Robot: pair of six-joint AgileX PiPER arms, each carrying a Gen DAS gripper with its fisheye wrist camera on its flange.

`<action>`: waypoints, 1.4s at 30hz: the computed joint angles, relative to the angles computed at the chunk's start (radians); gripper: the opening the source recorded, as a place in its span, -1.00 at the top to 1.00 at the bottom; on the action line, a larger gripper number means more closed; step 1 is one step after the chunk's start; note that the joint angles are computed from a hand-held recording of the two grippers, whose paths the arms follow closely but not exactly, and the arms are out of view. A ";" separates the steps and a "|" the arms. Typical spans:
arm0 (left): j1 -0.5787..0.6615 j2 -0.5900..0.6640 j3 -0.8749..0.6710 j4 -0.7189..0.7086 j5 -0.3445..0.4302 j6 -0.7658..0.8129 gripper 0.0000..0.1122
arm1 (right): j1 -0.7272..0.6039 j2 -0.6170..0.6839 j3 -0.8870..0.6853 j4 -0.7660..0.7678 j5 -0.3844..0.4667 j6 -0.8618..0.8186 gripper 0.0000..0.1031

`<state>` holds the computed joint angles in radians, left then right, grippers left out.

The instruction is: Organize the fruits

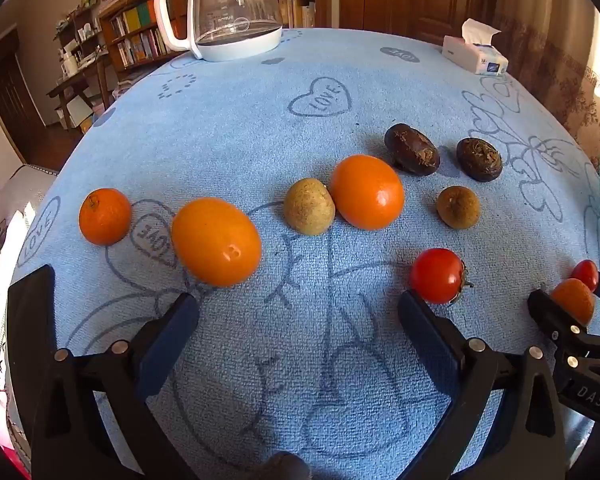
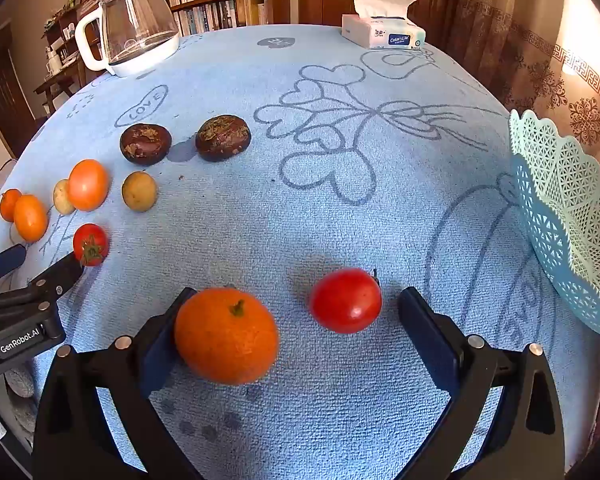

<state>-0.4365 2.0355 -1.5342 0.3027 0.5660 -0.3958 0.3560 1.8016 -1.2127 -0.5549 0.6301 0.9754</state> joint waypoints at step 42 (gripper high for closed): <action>0.005 0.005 -0.003 -0.008 0.000 0.008 -0.75 | -0.003 0.000 -0.003 0.013 -0.001 -0.011 -0.95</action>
<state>-0.4314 2.0406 -1.5372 0.2947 0.5659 -0.3882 0.3529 1.8011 -1.2155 -0.5415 0.6296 0.9645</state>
